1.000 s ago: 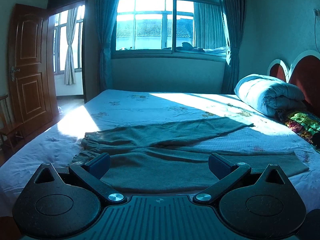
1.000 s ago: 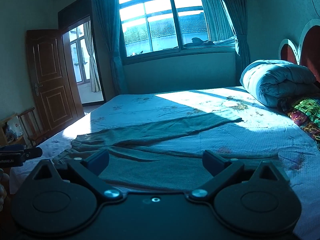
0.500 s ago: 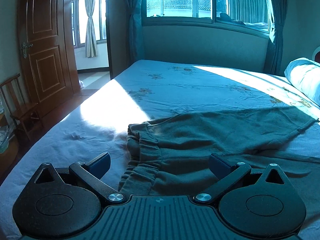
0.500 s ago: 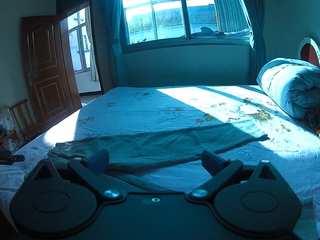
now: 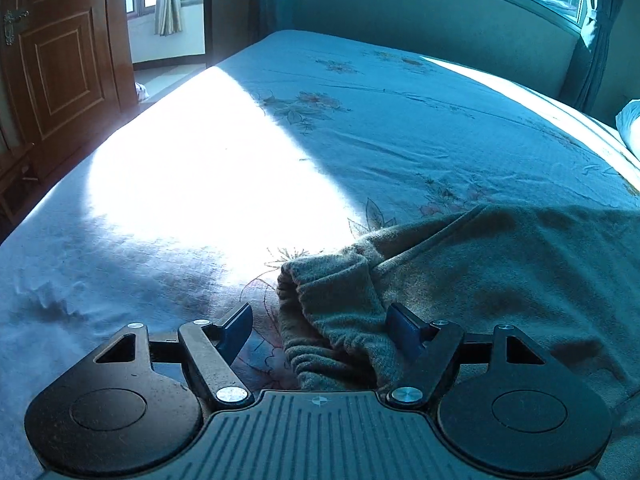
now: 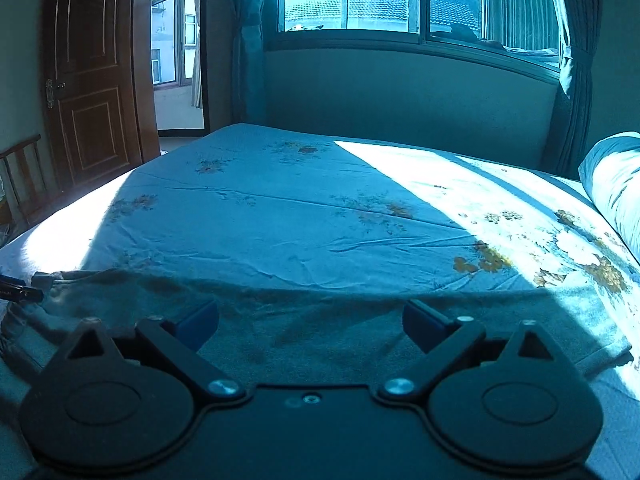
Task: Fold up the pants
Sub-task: 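Grasp the waistband of the green pants with the left gripper while the right gripper grasps the other waistband edge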
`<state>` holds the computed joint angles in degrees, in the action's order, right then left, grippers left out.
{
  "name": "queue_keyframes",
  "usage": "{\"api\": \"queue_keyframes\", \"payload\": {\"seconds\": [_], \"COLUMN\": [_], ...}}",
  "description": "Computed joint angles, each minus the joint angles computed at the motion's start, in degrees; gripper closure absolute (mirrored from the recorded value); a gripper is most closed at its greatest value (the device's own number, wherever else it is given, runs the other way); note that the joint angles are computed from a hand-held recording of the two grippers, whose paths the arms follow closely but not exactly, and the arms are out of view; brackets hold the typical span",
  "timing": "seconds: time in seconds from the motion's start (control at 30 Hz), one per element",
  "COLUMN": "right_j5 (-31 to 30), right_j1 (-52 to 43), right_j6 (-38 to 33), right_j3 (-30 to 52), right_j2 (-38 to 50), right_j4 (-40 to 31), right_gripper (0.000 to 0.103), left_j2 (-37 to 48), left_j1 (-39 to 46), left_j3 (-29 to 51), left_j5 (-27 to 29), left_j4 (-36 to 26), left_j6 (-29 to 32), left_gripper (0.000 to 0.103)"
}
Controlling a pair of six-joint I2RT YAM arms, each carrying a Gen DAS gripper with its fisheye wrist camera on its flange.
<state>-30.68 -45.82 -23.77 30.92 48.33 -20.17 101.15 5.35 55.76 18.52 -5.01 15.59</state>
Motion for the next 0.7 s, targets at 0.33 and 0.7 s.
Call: {"api": "queue_keyframes", "payload": {"seconds": [0.33,0.7], "right_j5": [2.9,4.6], "right_j1": [5.8,11.7], "right_j6": [-1.9,-13.7], "right_j3": [3.3,17.1], "right_j2": [21.1,43.0], "right_j4": [15.1,12.8], "right_gripper": [0.011,0.015], "left_j2": [0.6,-10.6], "left_j1": [-4.2,-0.6], "left_j3": [-0.3,-4.6], "left_j5": [1.5,9.0], "left_j4": [4.3,2.1], "left_j6": [0.7,1.8], "left_gripper": [0.075,0.078]}}
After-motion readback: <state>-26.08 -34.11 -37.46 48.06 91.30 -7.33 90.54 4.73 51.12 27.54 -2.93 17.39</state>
